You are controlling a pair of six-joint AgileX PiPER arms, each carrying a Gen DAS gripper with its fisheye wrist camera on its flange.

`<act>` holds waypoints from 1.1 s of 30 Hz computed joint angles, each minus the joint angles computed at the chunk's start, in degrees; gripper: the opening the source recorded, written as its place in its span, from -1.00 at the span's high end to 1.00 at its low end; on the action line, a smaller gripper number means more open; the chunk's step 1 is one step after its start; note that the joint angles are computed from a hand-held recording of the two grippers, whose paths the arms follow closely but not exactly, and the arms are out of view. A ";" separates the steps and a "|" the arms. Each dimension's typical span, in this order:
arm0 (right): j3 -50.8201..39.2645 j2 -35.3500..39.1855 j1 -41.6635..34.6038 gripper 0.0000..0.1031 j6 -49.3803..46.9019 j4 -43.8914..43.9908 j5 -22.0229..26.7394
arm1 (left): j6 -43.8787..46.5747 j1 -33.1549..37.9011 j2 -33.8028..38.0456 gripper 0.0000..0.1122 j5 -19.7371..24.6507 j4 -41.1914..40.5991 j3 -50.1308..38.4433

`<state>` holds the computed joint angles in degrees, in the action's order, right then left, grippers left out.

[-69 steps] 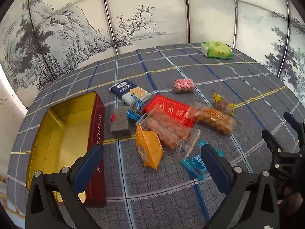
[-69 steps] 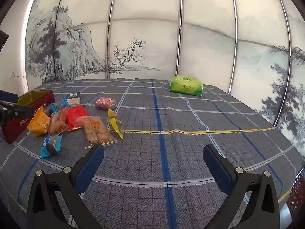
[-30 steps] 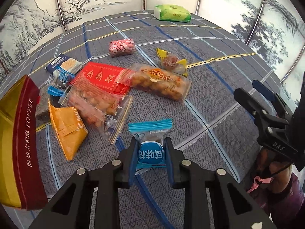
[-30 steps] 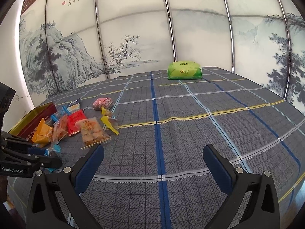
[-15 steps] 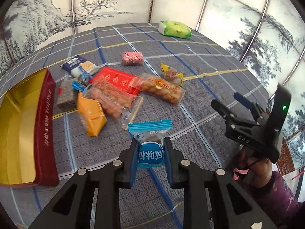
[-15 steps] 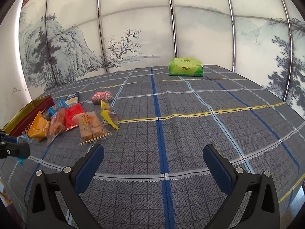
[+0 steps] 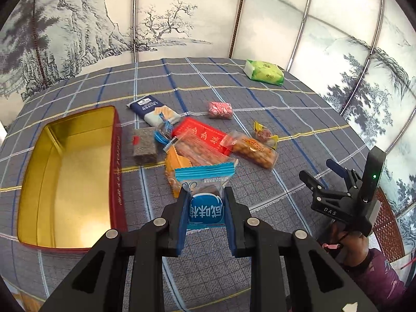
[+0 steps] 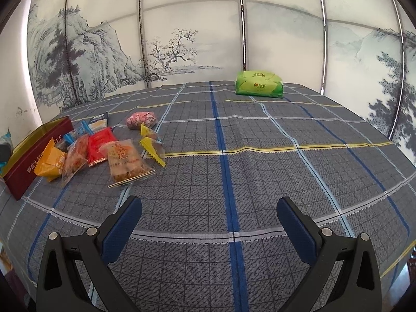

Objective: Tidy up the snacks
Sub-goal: 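Carry the blue candy over the gold tin and open the left gripper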

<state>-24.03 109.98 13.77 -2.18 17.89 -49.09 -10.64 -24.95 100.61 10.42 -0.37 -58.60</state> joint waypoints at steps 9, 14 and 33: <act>-1.37 0.42 2.62 -0.99 -3.77 4.64 1.70 | -6.88 2.83 -2.41 0.61 -1.55 7.69 2.08; -2.32 0.62 3.85 -0.99 -6.23 6.97 2.91 | -16.87 4.47 -2.88 0.61 -1.92 17.86 2.89; -3.98 0.84 4.56 -0.99 -7.55 8.63 5.76 | -37.44 10.92 0.93 0.61 -0.33 43.14 0.40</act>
